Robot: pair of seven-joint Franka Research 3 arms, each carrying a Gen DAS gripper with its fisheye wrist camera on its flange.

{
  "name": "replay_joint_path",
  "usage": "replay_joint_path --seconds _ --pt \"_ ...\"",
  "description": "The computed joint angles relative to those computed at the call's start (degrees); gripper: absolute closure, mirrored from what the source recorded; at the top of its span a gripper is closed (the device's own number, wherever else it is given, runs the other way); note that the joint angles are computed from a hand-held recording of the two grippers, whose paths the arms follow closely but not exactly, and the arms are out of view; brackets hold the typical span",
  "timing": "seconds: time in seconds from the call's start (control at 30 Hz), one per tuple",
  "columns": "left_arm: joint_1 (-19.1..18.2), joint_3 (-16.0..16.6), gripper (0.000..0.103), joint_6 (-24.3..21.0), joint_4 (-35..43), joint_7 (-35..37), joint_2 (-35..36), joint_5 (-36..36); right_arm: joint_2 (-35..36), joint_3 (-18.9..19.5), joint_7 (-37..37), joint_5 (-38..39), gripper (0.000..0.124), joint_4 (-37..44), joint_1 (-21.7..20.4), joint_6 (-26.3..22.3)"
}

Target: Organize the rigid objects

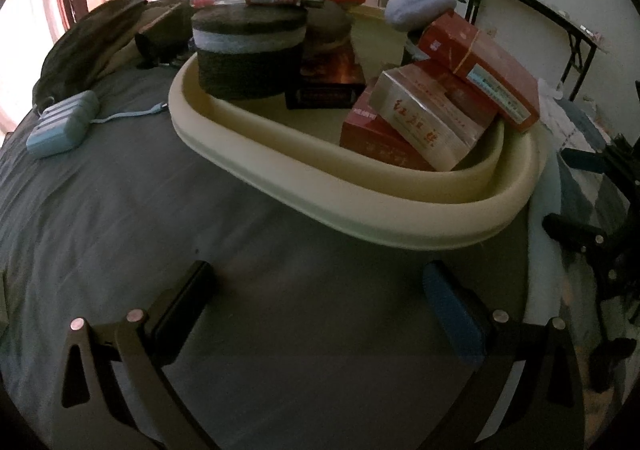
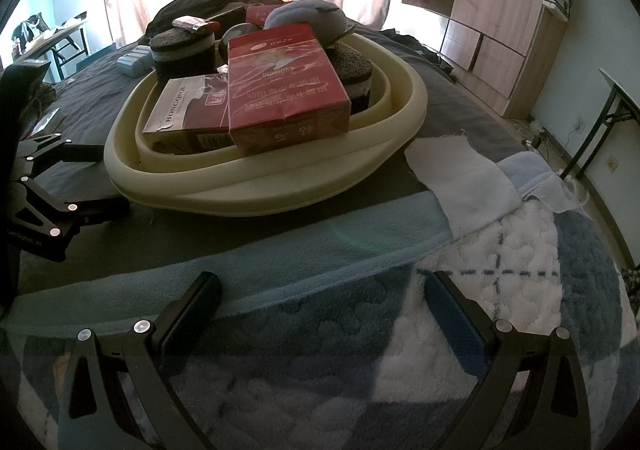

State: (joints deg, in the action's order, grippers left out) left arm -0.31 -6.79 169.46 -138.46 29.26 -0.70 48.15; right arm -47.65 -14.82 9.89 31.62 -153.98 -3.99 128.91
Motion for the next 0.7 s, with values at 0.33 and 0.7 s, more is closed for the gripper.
replay_joint_path --seconds 0.33,0.7 --pt "-0.2 0.0 0.000 -0.1 0.1 0.4 0.1 -0.5 0.0 0.0 0.0 0.0 0.021 0.0 0.0 0.0" --pt "-0.1 0.0 0.000 -0.1 0.1 0.5 0.0 -0.5 0.0 0.1 0.0 0.0 0.021 0.0 -0.1 0.0"
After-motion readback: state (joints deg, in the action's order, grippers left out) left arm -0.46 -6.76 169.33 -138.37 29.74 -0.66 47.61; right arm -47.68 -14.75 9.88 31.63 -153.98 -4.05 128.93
